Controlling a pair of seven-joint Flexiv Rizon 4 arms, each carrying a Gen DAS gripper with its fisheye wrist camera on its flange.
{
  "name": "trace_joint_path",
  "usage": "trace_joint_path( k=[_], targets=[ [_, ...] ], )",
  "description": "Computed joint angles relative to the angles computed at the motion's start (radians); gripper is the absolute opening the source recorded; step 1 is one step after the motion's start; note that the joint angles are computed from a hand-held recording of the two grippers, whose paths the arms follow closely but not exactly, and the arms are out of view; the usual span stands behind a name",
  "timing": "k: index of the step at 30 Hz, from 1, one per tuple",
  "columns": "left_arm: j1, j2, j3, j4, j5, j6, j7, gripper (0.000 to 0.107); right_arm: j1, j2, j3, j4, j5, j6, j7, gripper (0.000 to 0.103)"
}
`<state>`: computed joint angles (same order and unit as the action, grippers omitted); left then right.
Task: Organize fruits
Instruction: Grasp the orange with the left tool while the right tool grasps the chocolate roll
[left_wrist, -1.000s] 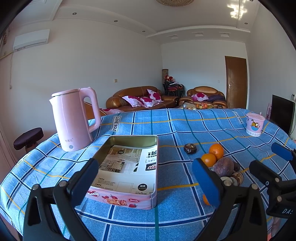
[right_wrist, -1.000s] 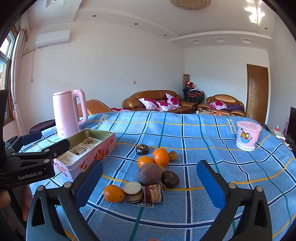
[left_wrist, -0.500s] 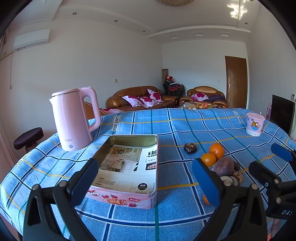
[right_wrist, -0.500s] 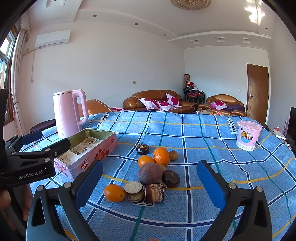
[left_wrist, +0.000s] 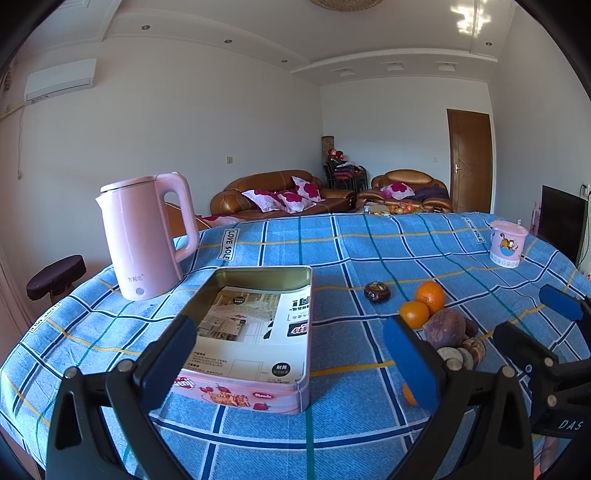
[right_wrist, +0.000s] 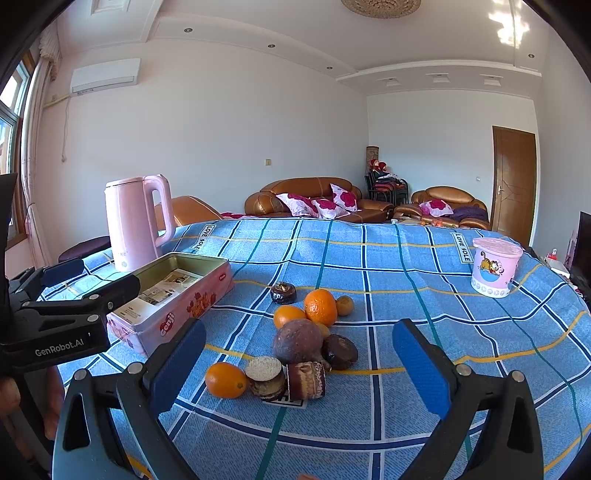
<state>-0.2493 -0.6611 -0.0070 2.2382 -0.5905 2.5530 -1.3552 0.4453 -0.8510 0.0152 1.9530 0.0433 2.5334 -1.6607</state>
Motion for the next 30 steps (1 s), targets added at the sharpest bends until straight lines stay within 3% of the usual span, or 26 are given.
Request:
trace_joint_path(
  k=[11, 18, 22, 27, 30],
  targets=[
    [-0.008, -0.013, -0.001, -0.015, -0.009, -0.012, 0.011, 0.103, -0.001, -0.011, -0.005, -0.005, 0.005, -0.006, -0.002, 0.102],
    [0.003, -0.036, -0.012, -0.041, 0.034, -0.073, 0.021, 0.102, 0.02, -0.031, -0.039, -0.041, 0.035, -0.112, -0.03, 0.1],
    [0.024, -0.036, -0.022, -0.051, 0.105, -0.128, 0.005, 0.095, -0.006, -0.022, -0.029, -0.038, -0.021, -0.177, -0.015, 0.073],
    [0.054, -0.031, -0.031, -0.054, 0.204, -0.17, -0.038, 0.086, -0.022, -0.019, -0.023, -0.037, -0.049, -0.215, 0.004, 0.063],
    [0.061, -0.032, -0.035, -0.065, 0.245, -0.194, -0.054, 0.086, -0.028, -0.01, -0.025, -0.036, -0.076, -0.263, 0.013, 0.052]
  ],
)
